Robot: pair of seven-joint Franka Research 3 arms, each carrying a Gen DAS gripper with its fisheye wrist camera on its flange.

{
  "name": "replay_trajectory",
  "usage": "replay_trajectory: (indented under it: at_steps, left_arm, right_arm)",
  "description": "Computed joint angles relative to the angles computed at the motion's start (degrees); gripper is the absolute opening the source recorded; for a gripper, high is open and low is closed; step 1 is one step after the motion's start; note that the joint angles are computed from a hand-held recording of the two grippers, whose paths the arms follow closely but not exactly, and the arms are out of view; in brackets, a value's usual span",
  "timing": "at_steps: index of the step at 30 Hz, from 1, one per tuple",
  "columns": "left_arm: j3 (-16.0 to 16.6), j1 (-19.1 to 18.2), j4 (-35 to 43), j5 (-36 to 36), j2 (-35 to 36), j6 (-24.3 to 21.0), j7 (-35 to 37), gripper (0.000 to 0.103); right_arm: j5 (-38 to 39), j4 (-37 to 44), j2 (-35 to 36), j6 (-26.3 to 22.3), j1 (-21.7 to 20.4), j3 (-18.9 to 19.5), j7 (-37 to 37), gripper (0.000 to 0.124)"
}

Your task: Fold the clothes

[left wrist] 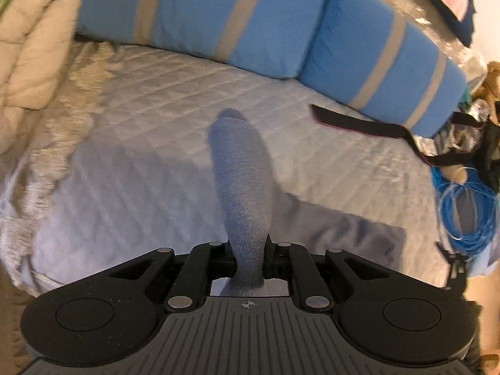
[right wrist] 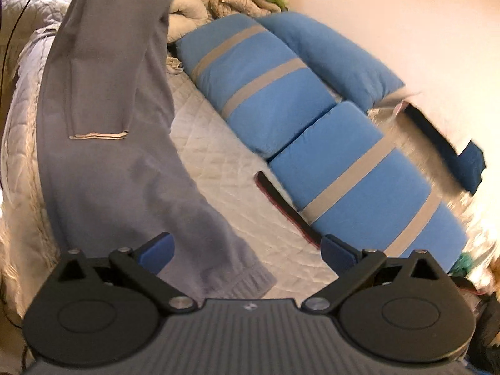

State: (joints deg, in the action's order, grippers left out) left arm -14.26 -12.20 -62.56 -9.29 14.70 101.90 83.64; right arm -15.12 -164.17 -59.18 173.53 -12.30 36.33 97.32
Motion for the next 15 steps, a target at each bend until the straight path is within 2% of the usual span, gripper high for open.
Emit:
replay_trajectory:
  at_steps: [4,8,11,15]
  left_arm:
    - [-1.56,-3.45,-0.91,1.2,0.11,2.07,-3.1,0.011]
    - [-2.71,-6.47,0.14,0.96,2.35,4.65,-6.84,0.011]
    - [-3.59,-8.97,1.65,1.55,4.88,5.83,-8.39,0.011]
    - [-4.62,-12.55,6.01,2.34,10.09,4.32,-8.97,0.011]
  right_arm:
    - [1.64,0.72,0.1,-2.91,0.3,-1.61,2.42,0.103]
    - [1.41,1.01,-2.38,-4.72,-2.79,-0.19,6.77,0.103]
    - [-0.78,2.01,-5.3,-8.08,-7.98,3.68,11.23,0.103]
    - [-3.01,2.85,-5.22,-11.26,-9.87,3.53,14.81,0.103]
